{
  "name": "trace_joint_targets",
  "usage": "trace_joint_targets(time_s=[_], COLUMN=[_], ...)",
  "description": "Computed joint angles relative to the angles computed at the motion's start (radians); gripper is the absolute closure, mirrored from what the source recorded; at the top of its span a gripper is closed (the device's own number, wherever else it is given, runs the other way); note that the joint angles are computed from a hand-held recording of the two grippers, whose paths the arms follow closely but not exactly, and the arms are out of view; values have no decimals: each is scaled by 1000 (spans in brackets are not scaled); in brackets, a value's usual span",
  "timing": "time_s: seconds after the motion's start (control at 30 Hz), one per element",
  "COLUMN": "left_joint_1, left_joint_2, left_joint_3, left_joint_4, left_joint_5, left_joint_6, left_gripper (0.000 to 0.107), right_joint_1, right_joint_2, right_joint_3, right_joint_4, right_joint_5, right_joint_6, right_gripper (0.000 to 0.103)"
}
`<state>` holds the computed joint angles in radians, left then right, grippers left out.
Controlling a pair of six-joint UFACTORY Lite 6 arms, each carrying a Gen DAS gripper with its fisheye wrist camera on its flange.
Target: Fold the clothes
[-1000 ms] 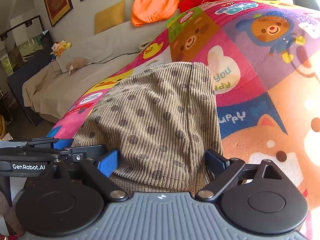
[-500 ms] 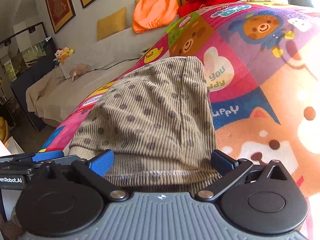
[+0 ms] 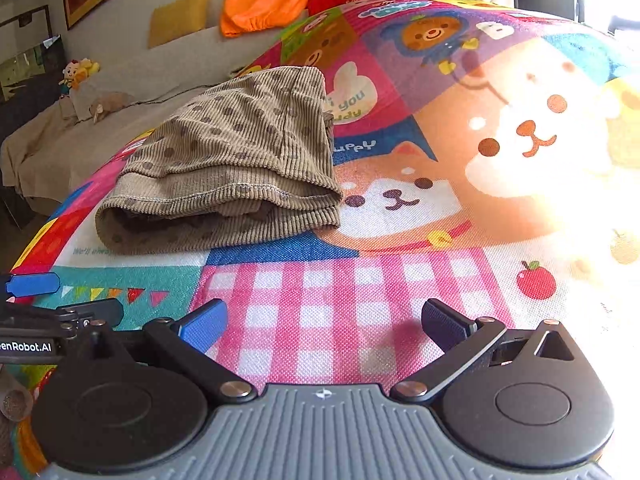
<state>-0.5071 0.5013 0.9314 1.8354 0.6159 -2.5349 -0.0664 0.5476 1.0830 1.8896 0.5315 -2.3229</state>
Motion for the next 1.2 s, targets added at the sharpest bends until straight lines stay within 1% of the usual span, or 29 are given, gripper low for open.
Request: trace_joint_targets(time_s=[0.1, 0.17, 0.27, 1.2], left_joint_1=[3, 3, 3, 7], left_joint_2=[-1, 2, 5, 4], left_joint_3=[-7, -6, -4, -12], left_joint_4=[22, 25, 31, 52], left_joint_5=[2, 4, 6, 5], left_joint_6=[-25, -29, -34, -56], left_gripper=[4, 4, 4, 4], right_joint_1=[48, 56, 38, 36], right_joint_2=[-20, -26, -17, -16], right_joint_3=[-28, -38, -28, -30], right_joint_4=[115, 153, 108, 108], right_joint_5=[-67, -77, -55, -48], right_joint_6=[-128, -168, -120, -115], right_gripper=[0, 0, 0, 0])
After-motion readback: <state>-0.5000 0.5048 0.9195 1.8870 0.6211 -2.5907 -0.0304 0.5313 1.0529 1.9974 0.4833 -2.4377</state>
